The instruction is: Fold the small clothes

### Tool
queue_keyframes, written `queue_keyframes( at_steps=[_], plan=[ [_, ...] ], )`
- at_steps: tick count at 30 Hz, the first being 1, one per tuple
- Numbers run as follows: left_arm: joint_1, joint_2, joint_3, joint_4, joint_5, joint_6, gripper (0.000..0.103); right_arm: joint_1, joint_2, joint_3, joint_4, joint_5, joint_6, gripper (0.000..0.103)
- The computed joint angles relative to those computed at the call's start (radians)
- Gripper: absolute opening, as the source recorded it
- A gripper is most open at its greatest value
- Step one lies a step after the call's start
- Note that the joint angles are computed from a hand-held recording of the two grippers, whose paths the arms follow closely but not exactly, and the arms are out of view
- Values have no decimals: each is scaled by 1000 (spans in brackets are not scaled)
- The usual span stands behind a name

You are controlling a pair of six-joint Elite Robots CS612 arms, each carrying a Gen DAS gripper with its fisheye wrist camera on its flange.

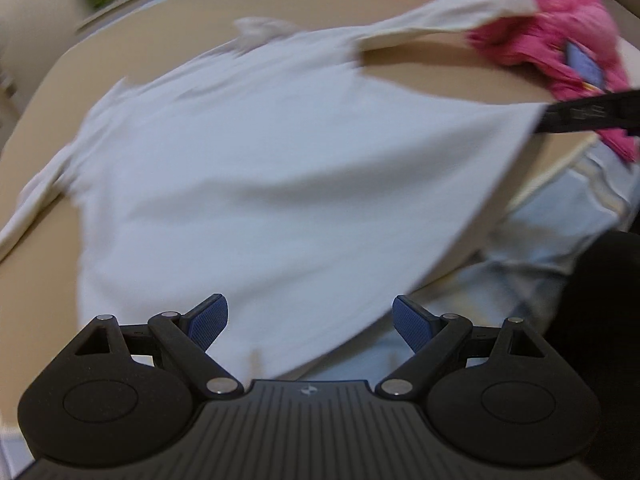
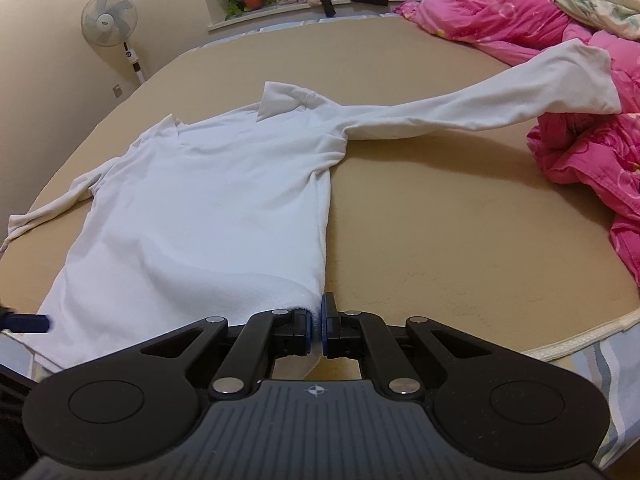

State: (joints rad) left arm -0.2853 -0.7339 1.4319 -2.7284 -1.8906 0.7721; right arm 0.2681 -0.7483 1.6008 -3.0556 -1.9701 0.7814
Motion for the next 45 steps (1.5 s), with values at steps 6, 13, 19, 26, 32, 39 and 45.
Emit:
queue_keyframes(
  at_steps=[6,13,19,26,32,39,45],
  plan=[
    [-45,4,16,10,-22,-13,93,-12,-2,12,-26,44,45,4],
    [-82,49,-24,-88,67,-143,93,-27,-7,40,-102,99,125,4],
    [-39,124,-141,-100,264,-274,93,-30,-8,50,-111,74,175,4],
    [87,241,-403,121,416,-574,94,-31,-4,58,-66,32,287,4],
    [131,269,-481,229,273,-669,103,-28,6,41,-7,34,323,4],
    [111,236,-369,146,313,-554,103,-26,13,40,43,7,366,4],
    [111,201,-308,51,305,-439,44,-20,40,33,36,-1,376,18]
  ],
)
